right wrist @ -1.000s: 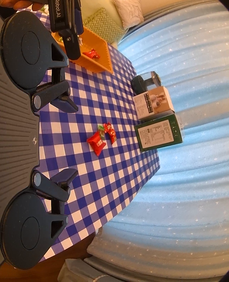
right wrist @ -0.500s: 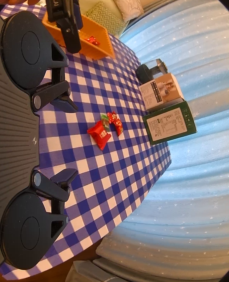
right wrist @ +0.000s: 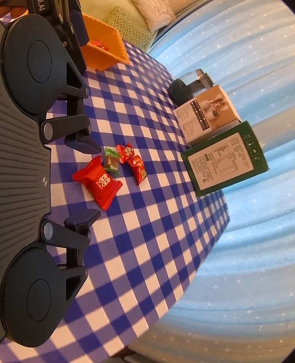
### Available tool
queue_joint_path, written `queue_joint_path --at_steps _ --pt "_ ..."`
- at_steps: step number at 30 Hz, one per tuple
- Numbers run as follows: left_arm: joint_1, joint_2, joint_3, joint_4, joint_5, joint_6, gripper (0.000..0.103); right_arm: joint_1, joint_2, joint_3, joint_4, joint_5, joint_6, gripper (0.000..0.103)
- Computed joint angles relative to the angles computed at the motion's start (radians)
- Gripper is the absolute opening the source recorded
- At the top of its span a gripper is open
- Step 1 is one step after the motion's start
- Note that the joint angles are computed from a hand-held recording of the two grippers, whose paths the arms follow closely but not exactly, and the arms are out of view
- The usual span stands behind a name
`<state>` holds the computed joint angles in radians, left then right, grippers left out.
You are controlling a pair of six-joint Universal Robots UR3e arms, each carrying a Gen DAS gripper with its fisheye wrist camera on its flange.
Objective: Organize snacks
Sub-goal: 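Grasp the red square candy with the right gripper while the left grasps the green candy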
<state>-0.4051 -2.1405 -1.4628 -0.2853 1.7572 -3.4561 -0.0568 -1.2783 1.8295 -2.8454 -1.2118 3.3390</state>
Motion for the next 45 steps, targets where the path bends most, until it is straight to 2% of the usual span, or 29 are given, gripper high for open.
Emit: queue_joint_path --at_steps 5,10,11,12,18,25,30,34,39,45 --pt "0.014 -0.037 0.024 0.017 -0.014 -0.004 0.096 -0.004 0.099 -0.067 -0.021 0.026 0.071 0.054" --pt "0.019 -0.059 0.034 0.018 -0.021 0.001 0.096 0.020 0.168 -0.153 0.001 -0.021 0.097 0.054" --pt "0.020 -0.061 0.034 0.018 -0.022 0.002 0.096 0.025 0.178 -0.170 0.013 -0.031 0.091 0.052" --pt "0.021 -0.063 0.034 0.018 -0.024 0.003 0.096 0.031 0.186 -0.187 0.031 -0.043 0.076 0.044" --pt "0.031 -0.078 0.046 0.009 -0.040 -0.002 0.096 0.054 0.193 -0.202 0.086 -0.104 -0.022 0.029" --pt "0.033 -0.137 0.113 0.007 -0.077 0.008 0.095 0.032 0.154 -0.206 0.118 -0.096 -0.150 0.026" --pt "0.023 -0.239 0.232 0.006 -0.096 0.025 0.094 -0.022 0.125 -0.175 0.092 -0.096 -0.268 0.026" --pt "0.008 -0.348 0.372 -0.017 -0.096 0.052 0.086 -0.079 0.112 -0.117 0.073 -0.078 -0.238 0.026" --pt "-0.008 -0.489 0.572 -0.068 -0.097 0.117 0.081 -0.103 0.110 -0.104 0.065 -0.061 -0.223 0.026" --pt "-0.007 -0.596 0.738 -0.128 -0.121 0.176 0.067 -0.096 0.122 -0.122 0.074 -0.048 -0.217 0.026"
